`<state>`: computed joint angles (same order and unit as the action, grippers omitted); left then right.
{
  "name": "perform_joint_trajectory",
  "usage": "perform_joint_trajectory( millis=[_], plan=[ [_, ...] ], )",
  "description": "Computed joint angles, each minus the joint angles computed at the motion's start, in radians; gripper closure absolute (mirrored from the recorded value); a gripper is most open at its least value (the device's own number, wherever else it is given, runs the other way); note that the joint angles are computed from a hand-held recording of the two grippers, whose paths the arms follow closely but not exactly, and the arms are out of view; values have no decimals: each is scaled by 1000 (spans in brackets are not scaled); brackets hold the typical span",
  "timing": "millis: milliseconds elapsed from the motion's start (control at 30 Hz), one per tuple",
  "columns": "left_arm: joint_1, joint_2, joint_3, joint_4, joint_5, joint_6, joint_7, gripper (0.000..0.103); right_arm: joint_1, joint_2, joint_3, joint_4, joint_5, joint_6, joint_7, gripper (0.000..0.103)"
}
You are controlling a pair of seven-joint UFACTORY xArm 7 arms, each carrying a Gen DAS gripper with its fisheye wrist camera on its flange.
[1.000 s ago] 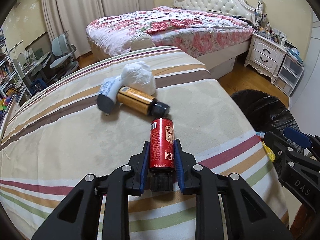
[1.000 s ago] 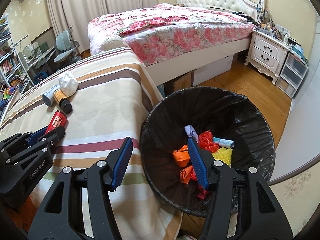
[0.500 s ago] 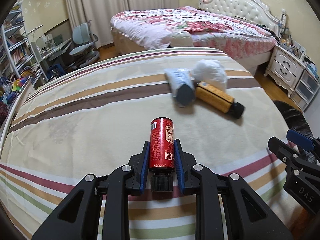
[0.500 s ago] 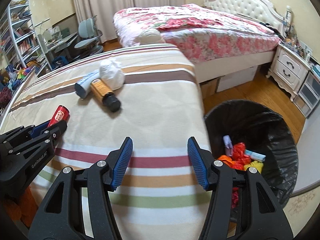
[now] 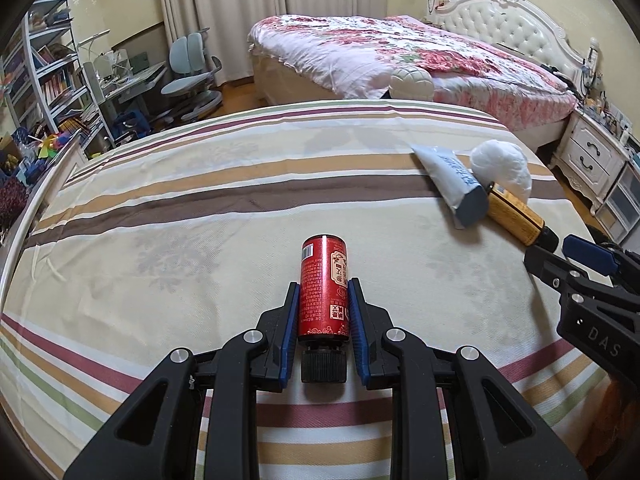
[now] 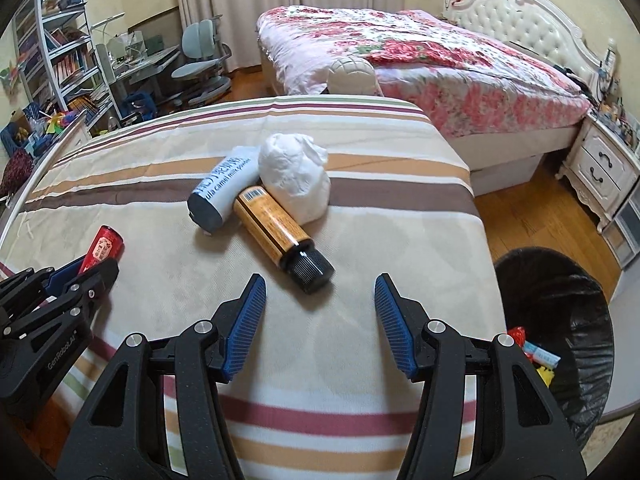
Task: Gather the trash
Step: 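Close the right tool on the orange-brown bottle and lift it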
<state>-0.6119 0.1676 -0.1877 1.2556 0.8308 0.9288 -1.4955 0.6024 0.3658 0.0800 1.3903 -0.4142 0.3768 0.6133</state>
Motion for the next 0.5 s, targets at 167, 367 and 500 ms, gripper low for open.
perform_joint_trajectory(
  millis=[167, 367, 500],
  plan=[
    [14, -17, 3, -23, -1, -21, -3, 78, 10, 41, 3, 62, 11, 25, -15, 51],
    [25, -22, 1, -34, 3, -37, -5, 78, 27, 65, -4, 100, 13, 44, -24, 67],
    [27, -29, -1, -45, 6, -46, -13, 78, 41, 55, -9, 88, -3, 45, -18, 73]
  ],
)
